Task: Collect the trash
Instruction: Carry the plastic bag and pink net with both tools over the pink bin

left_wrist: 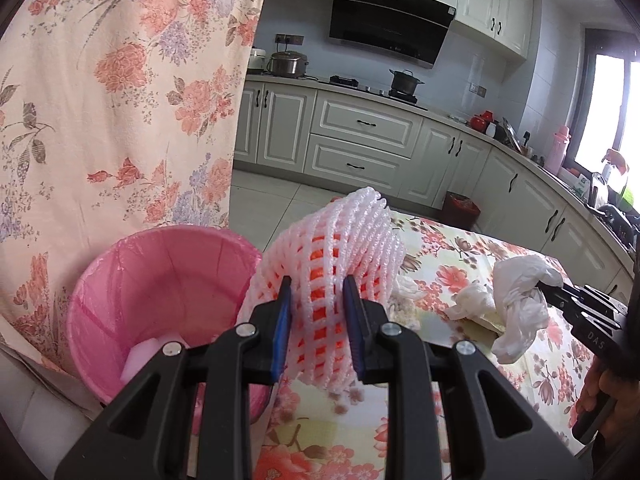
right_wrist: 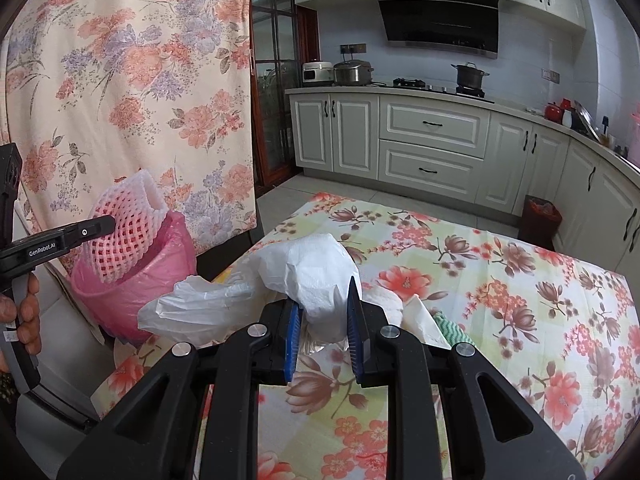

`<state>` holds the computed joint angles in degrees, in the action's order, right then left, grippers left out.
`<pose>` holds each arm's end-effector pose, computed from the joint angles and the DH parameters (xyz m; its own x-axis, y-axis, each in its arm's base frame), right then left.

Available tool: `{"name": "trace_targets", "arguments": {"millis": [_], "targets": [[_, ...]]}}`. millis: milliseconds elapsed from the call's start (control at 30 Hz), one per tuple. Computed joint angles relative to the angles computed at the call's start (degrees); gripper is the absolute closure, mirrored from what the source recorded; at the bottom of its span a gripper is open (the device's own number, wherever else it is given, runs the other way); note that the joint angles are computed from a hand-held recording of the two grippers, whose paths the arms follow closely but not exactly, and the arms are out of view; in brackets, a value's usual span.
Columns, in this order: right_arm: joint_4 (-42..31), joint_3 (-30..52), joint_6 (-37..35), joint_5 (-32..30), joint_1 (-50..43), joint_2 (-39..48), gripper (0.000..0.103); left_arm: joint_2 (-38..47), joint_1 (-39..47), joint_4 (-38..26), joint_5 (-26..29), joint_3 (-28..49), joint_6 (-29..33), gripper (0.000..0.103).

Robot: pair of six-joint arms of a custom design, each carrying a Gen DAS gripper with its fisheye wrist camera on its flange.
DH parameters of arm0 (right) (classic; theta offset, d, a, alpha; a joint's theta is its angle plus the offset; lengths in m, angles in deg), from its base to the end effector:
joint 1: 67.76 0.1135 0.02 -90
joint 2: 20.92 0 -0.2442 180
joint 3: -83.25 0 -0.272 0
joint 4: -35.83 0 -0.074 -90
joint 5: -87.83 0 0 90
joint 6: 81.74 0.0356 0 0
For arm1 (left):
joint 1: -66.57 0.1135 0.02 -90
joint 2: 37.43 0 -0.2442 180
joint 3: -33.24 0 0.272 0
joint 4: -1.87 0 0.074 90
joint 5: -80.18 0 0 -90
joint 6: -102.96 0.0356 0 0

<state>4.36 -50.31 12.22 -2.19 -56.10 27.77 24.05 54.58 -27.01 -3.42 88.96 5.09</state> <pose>0.2172 0.0448 0.2254 -0.5564 -0.0443 -0.8298 -0.1644 0.9847 0.0576 0.2574 -0.0587 0.2386 -0.5913 -0.0135 -0.8063 0.2172 0.9602 -0.1754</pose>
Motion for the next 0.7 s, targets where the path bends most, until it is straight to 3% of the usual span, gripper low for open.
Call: {"name": "trace_targets", "arguments": {"millis": [700], "targets": [[6.61, 14.98, 3.29, 5.33, 16.25, 19.73, 0.082, -4.34, 17.14, -2.53, 7.76, -1.1, 4.54, 0.079]]}}
